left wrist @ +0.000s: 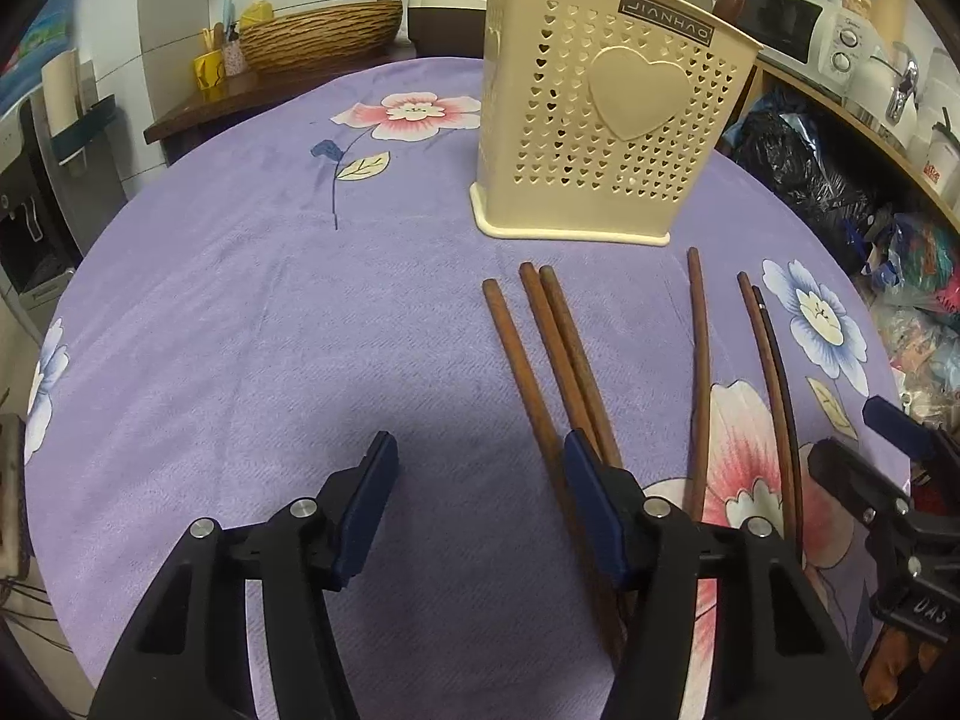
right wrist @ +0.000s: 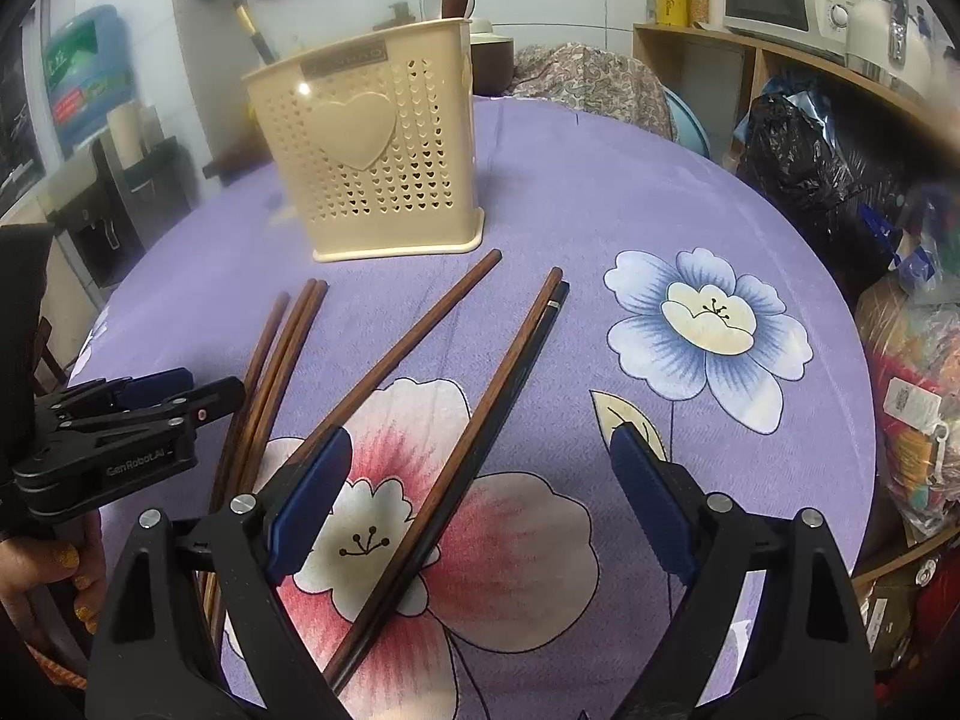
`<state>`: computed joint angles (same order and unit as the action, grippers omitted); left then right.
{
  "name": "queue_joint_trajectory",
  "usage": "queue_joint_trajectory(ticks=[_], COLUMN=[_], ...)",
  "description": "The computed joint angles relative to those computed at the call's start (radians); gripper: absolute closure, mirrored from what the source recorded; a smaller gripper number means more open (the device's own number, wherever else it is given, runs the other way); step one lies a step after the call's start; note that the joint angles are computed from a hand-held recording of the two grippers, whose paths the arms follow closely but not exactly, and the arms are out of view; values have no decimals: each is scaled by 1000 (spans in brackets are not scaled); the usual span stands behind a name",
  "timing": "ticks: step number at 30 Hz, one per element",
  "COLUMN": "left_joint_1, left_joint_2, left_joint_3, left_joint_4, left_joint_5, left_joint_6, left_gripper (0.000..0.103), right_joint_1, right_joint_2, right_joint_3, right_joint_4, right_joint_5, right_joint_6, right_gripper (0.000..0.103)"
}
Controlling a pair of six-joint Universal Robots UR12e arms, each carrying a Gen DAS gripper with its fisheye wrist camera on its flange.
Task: Organize utensils
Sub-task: 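Withdraw both grippers from the holder toward the loose chopsticks, then grasp a brown chopstick with left gripper while right gripper grasps the black chopstick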
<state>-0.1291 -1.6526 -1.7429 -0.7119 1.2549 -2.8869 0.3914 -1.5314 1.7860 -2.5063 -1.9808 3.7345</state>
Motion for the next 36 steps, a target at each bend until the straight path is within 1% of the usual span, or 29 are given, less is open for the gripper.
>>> queue_joint_trajectory(ticks=[2,4,7,10,12,13,14,15,17,18,20,23,28,31,36], left_joint_1=[-4,-13,-24,-40,-48,-51,-51,-51,-48,-47,-43,-39,-38,-40,-38], left_joint_2=[-6,-13,-22,-33,-40,-45,-49,-51,-55,-55,-54,-51,-53,-54,-54], left_joint_3=[9,15,26,37,46,51,57,60,67,67,65,61,64,64,64], left_joint_4=[-4,1,3,10,13,14,14,12,5,3,7,8,5,8,5], left_joint_5=[3,26,50,92,113,119,120,120,118,116,112,101,97,100,94], left_joint_6=[-7,-3,5,19,30,34,37,37,39,39,45,43,45,45,47], left_gripper=[50,53,55,56,59,62,68,70,79,80,84,84,84,84,84], right_joint_1=[-1,-1,2,4,3,4,3,2,-8,-13,-26,-42,-43,-46,-56], right_joint_2=[-1,-1,-1,1,1,1,0,-2,-10,-13,-17,-12,13,21,12], right_joint_3=[1,1,-1,-5,-6,-7,-6,-5,0,2,3,-6,-37,-44,-50], right_joint_4=[0,-4,-9,-5,1,7,13,23,40,47,70,108,169,180,237], right_joint_5=[1,3,2,-2,-6,-17,-26,-38,-50,-52,-50,-27,-21,-1,-20], right_joint_6=[1,0,-6,-11,-12,-9,-6,0,21,31,50,62,61,67,94], right_gripper=[16,16,16,16,16,16,16,16,16,17,23,25,25,25,25])
